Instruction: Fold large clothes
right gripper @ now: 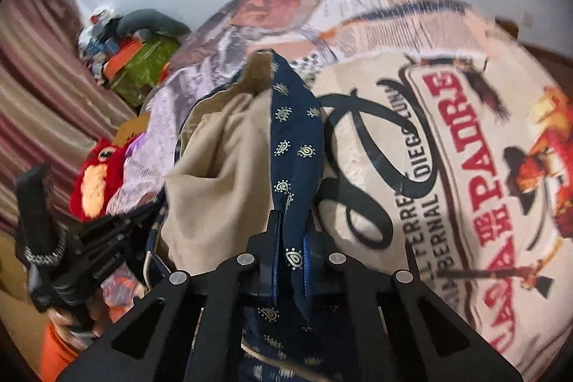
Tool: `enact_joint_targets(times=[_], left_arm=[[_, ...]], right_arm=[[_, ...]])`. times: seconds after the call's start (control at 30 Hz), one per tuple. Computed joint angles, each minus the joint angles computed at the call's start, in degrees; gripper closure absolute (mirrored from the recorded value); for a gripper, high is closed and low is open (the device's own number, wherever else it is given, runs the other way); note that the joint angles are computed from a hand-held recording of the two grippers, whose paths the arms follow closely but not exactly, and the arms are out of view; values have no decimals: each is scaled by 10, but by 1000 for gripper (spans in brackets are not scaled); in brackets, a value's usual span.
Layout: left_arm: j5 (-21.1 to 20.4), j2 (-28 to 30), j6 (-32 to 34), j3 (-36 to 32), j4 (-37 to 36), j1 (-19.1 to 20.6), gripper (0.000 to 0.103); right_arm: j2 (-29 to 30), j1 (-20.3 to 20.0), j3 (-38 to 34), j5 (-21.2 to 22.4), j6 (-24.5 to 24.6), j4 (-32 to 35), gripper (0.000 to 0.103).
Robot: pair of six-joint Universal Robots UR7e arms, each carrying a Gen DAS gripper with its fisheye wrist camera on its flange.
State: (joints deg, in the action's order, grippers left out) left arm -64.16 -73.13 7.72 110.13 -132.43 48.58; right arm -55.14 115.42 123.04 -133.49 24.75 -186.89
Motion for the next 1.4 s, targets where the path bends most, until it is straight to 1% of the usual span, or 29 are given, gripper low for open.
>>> enact_joint_targets(times=[0.07, 0.2, 0.27, 0.37, 0.43, 0.47, 0.57, 0.6, 0.63, 0.7, 0.77, 0.8, 0.83, 0.87, 0.9, 0.93, 1.0, 1.07, 1.17, 1.2, 1.27, 1.33, 1.4], left_arm=[[-28, -35, -11, 1, 39, -5, 101], [-45, -106, -10, 27, 109, -19, 101], [-49, -139, -15, 48, 141, -24, 101], [-42, -198, -8, 93, 194, -34, 101], [-27, -232, -11, 124, 221, -40, 101], [-25, -244, -14, 133, 232, -38, 101], [-12, -275, -36, 156, 263, -30, 101], [-13, -284, -43, 159, 273, -25, 101], [-18, -289, -48, 158, 281, -19, 101], [-24, -299, -59, 152, 299, -11, 100], [-19, -309, -58, 146, 308, -14, 100], [-11, -313, -56, 143, 308, -20, 95], [-6, -316, -53, 139, 306, -26, 87], [-3, -318, -49, 136, 300, -29, 82], [2, -317, -48, 131, 290, -33, 69], [6, -316, -49, 126, 278, -36, 56], [9, -301, -50, 116, 245, -40, 46], [16, -275, -43, 105, 215, -41, 46], [21, -220, -25, 81, 169, -31, 46], [18, -209, -28, 76, 164, -30, 46], [6, -169, -36, 55, 148, -19, 46], [-4, -133, -41, 40, 127, -7, 46], [-4, -103, -43, 31, 110, -2, 46]], right_arm=[[-9, 29, 3, -12, 10, 23, 96], [-25, 89, 23, -21, 46, 62, 96], [-28, 119, 38, -21, 76, 88, 96], [-16, 162, 47, -36, 144, 148, 96], [-7, 179, 55, -33, 181, 169, 95], [-1, 189, 60, -34, 208, 177, 95], [10, 207, 71, -40, 262, 200, 95], [12, 215, 72, -44, 287, 217, 95], [11, 220, 70, -44, 318, 248, 95], [6, 227, 68, -37, 348, 279, 95], [-5, 233, 69, -29, 365, 297, 91], [-13, 237, 69, -27, 372, 304, 87], [-18, 240, 67, -26, 374, 309, 78], [-26, 244, 65, -30, 375, 314, 70], [-31, 251, 62, -44, 375, 316, 53], [-30, 258, 56, -60, 377, 319, 38], [-31, 272, 45, -95, 368, 321, 30], [-35, 270, 34, -109, 337, 311, 29], [-32, 248, 19, -119, 294, 289, 28], [-28, 235, 14, -121, 275, 279, 28], [-23, 208, 10, -116, 237, 249, 28], [-16, 180, 8, -111, 213, 218, 28], [-9, 147, 8, -96, 178, 173, 28]])
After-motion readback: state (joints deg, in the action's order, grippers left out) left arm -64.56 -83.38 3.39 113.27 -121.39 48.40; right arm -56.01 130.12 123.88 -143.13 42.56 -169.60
